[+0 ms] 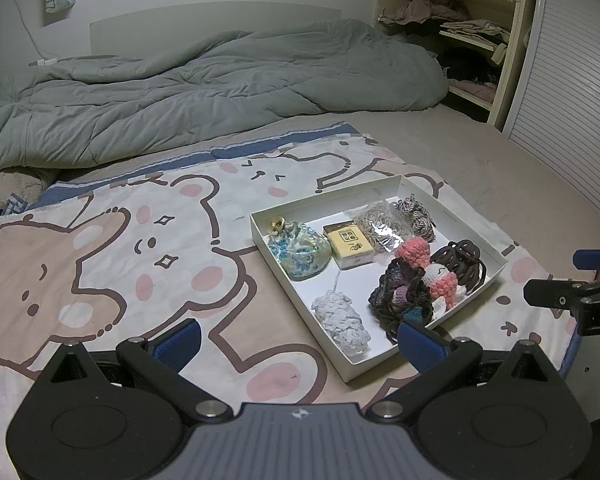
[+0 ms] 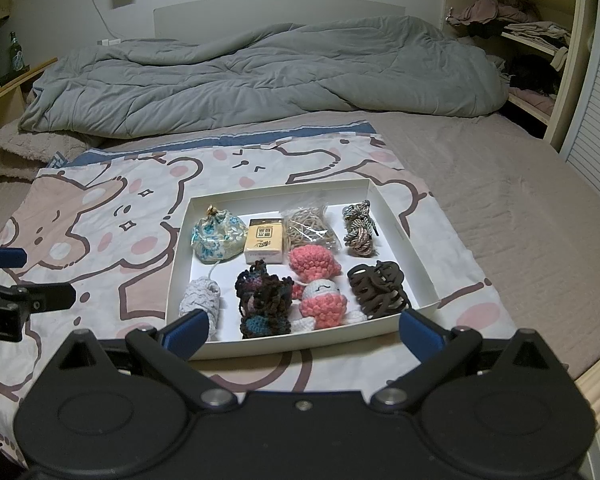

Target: Organize objects

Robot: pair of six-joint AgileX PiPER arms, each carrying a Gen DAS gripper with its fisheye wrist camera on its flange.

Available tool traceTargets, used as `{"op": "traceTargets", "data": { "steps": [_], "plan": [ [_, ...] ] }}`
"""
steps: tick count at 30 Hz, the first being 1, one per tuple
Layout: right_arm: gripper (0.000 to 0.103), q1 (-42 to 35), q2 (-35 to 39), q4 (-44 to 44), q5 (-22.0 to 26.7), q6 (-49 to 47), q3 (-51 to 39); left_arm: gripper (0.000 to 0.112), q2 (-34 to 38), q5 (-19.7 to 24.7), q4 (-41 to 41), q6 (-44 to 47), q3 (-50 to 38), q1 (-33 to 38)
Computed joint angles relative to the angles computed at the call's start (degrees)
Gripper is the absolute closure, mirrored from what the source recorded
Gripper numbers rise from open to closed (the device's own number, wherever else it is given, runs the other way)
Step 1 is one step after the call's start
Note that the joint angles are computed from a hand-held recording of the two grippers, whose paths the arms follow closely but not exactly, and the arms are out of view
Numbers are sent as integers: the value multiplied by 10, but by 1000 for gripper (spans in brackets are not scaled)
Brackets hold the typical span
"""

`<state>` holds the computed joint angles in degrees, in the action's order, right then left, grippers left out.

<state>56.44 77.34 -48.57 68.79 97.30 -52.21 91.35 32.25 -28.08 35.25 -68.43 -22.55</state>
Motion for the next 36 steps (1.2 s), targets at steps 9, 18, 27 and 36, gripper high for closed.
{"op": "traceTargets", "data": {
  "steps": [9, 18, 27, 36],
  "plan": [
    [1, 0, 2, 0, -1, 2, -1, 9, 0, 1, -2, 3, -1, 2],
    [1, 0, 4, 1, -2, 3, -2, 9, 0, 2, -3, 5, -2, 4],
    [1, 0, 3, 1, -2, 3, -2, 9, 0, 1, -4, 9, -2, 4],
    [1, -1, 2, 1, -3, 2, -1, 9, 0, 0, -4, 8, -2, 3]
  ]
}}
